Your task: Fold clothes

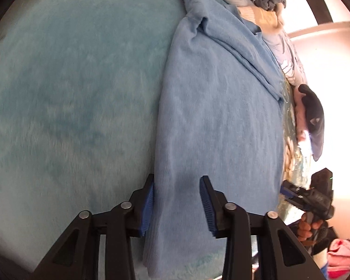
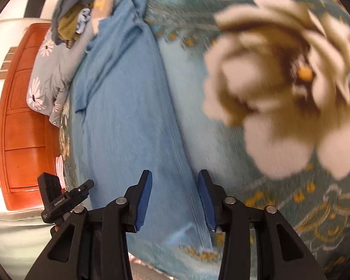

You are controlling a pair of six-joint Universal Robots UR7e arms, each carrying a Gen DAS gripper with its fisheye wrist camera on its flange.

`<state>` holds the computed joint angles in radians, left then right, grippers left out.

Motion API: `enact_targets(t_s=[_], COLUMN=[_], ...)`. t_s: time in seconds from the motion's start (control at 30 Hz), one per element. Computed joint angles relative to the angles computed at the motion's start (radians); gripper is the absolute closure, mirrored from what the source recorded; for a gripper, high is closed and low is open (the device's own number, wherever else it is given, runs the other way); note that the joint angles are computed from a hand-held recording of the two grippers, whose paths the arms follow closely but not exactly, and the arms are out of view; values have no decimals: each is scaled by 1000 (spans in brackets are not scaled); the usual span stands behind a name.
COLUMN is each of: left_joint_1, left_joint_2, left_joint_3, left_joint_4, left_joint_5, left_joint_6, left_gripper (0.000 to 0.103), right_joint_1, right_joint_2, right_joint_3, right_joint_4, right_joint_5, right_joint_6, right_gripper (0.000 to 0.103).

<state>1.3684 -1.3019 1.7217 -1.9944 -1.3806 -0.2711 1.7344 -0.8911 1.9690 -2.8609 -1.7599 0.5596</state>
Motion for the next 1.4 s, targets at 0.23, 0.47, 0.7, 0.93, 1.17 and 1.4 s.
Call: enact_targets(t_s=[0.23, 0.47, 0.7, 0.93, 1.17, 1.4], left_joint_1=[-14, -44, 5, 15, -4, 30], left_joint_2=[-21, -37, -77, -2, 156, 363], left_joint_3=[6, 21, 14, -115, -328, -562], left_joint_4=[88, 75, -121, -211, -146, -99], left_joint_5=[20, 37, -182, -261, -182, -188], left_joint_6=[-21, -18, -42, -31, -29, -143], left_gripper=[88, 98, 98, 98, 98, 98], right_joint_1=[11, 16, -49, -84, -86, -123], right_joint_2=[-7, -31, -62, -39, 32, 101], right_joint_3=[-11, 25, 139, 126, -73, -287], right_joint_4=[121, 45, -304, -503, -412, -207], right_joint_5=[4, 23, 248, 368, 346, 316], right_joint_6=[-21, -35, -47, -18, 40, 70], right_gripper=[89, 97, 97, 97, 97, 97])
